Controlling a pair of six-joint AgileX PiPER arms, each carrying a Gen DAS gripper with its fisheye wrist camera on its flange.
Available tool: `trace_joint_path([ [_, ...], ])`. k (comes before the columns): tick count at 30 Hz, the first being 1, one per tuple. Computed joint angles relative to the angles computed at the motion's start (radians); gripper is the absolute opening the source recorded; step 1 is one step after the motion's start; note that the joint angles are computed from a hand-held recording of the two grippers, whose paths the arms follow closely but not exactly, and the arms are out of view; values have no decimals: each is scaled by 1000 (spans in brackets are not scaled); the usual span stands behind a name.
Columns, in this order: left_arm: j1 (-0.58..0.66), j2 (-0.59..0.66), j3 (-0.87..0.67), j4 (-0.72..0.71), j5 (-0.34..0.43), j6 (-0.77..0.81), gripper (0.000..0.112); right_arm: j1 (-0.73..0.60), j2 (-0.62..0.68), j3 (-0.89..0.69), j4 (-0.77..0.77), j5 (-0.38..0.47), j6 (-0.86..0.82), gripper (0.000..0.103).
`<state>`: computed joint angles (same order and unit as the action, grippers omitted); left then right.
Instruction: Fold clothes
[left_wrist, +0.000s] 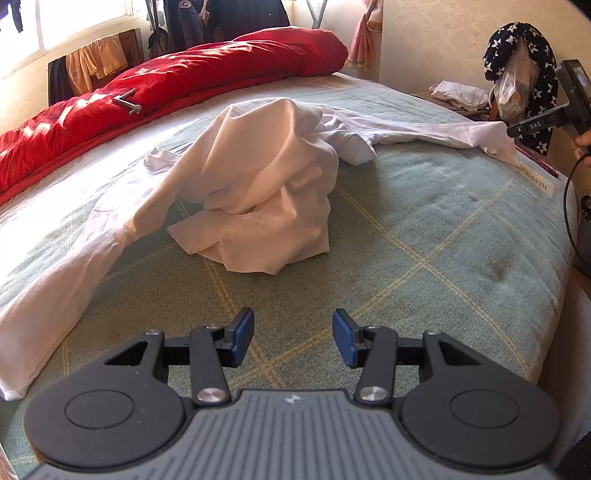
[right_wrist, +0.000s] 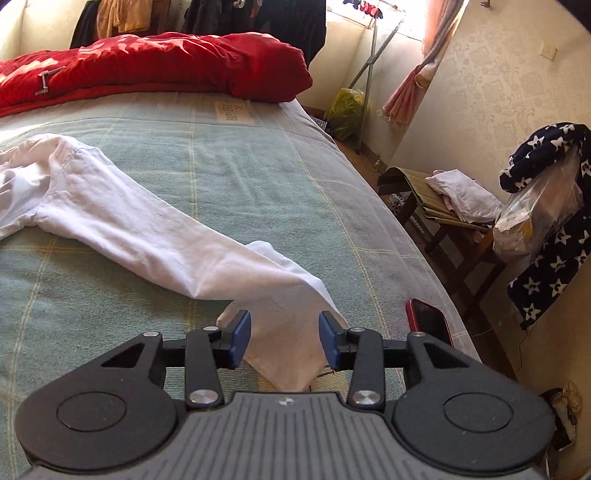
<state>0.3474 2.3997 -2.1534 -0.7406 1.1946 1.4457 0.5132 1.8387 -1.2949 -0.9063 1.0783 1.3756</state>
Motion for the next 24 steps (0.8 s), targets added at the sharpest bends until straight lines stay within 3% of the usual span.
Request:
trace_joint_path([
  [4, -9, -27, 63, -21, -61, 37, 48, 86, -25, -2, -33, -76, 22, 48],
  [10, -27, -24, 79, -34, -98, 32, 48, 131, 54, -111, -2, -368, -23, 48],
  [13, -26, -18, 74, -36, -84, 38, 48, 127, 165, -249, 121, -504, -171, 49],
  [14, -25, -18, 77, -39, -84, 46, 48, 128, 207, -305, 159, -523, -220, 51],
  [17, -18, -22, 90, -50, -89, 72, 48, 133, 340, -491, 278, -555, -349, 70],
  [21, 0, -13, 77, -84, -56, 105, 49, 104, 511, -738, 518, -589, -542, 74],
  [24, 11, 7, 54, -102, -36, 117, 54, 79, 671, -985, 677, -528, -635, 79],
])
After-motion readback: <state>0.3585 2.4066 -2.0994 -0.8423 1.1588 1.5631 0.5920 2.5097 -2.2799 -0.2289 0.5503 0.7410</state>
